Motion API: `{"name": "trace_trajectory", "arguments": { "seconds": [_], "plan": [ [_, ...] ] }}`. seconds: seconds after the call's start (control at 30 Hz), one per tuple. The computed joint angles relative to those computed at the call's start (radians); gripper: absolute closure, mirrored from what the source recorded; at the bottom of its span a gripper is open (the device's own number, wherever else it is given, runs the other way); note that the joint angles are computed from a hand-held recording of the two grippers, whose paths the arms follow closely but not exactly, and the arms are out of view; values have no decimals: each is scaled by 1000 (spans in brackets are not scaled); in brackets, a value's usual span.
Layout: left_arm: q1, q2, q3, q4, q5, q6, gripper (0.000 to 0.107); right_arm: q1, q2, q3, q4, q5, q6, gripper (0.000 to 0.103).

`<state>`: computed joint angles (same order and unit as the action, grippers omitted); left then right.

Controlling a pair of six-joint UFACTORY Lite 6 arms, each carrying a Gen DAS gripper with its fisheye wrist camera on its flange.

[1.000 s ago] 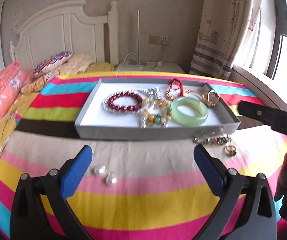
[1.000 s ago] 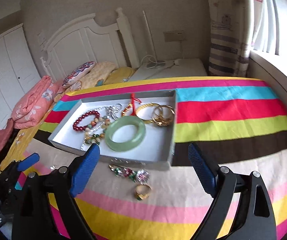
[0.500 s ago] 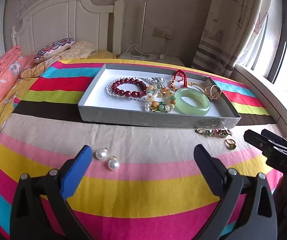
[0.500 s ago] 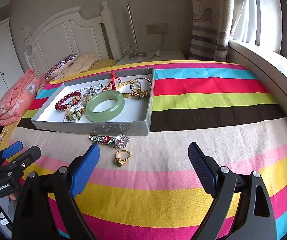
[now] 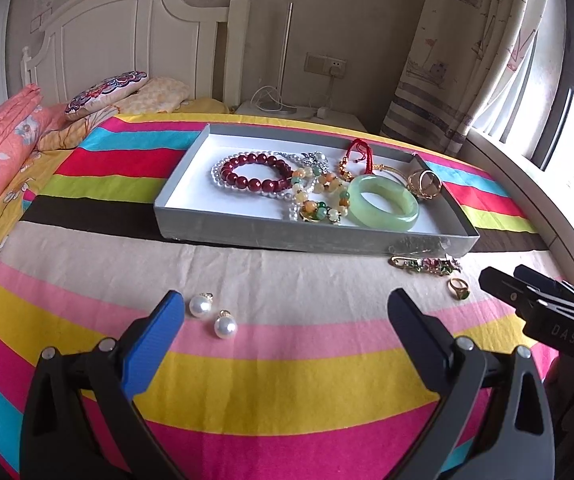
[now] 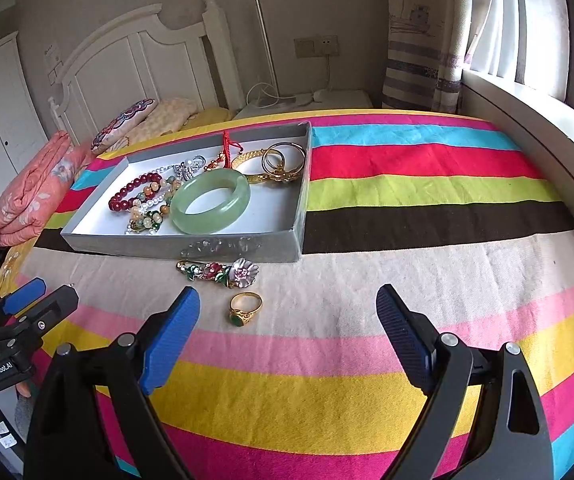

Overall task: Organize jewelry
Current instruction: 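Move both tools back over the remaining jewelry beside the tray, then grasp the flower brooch pin with the right tool and lift it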

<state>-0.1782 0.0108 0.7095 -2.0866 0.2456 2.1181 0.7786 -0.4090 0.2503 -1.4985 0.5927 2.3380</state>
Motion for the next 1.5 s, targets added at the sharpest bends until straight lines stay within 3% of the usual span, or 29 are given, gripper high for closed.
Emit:
{"name": "trace_trajectory", "arguments": {
  "seconds": [0.3, 0.6, 0.8, 0.93, 1.07, 1.27, 1.4, 1.5],
  "plan": [
    [12, -17, -20, 18, 36, -8, 6, 11, 129, 88, 67, 11, -97, 16],
    [180, 8, 3, 276, 197, -325, 6, 13, 96, 65, 85, -53, -183, 16],
    [221, 13, 5, 296, 220, -369, 6, 55, 117, 77, 73, -51, -218, 17],
    [227, 16, 8, 309, 228, -389, 6, 39, 144, 99, 56, -74, -235, 24],
    [231, 10, 4, 313, 232, -385, 6, -51, 173, 137, 4, -152, -254, 33],
    [232, 15, 7, 319, 237, -382, 6, -172, 371, 302, -14, -287, -430, 33],
    [237, 11, 3, 317, 242, -389, 6, -159, 387, 335, 1, -360, -520, 39],
    [248, 14, 5, 314, 252, -396, 6, -86, 342, 307, -75, -381, -473, 43]
  ]
}}
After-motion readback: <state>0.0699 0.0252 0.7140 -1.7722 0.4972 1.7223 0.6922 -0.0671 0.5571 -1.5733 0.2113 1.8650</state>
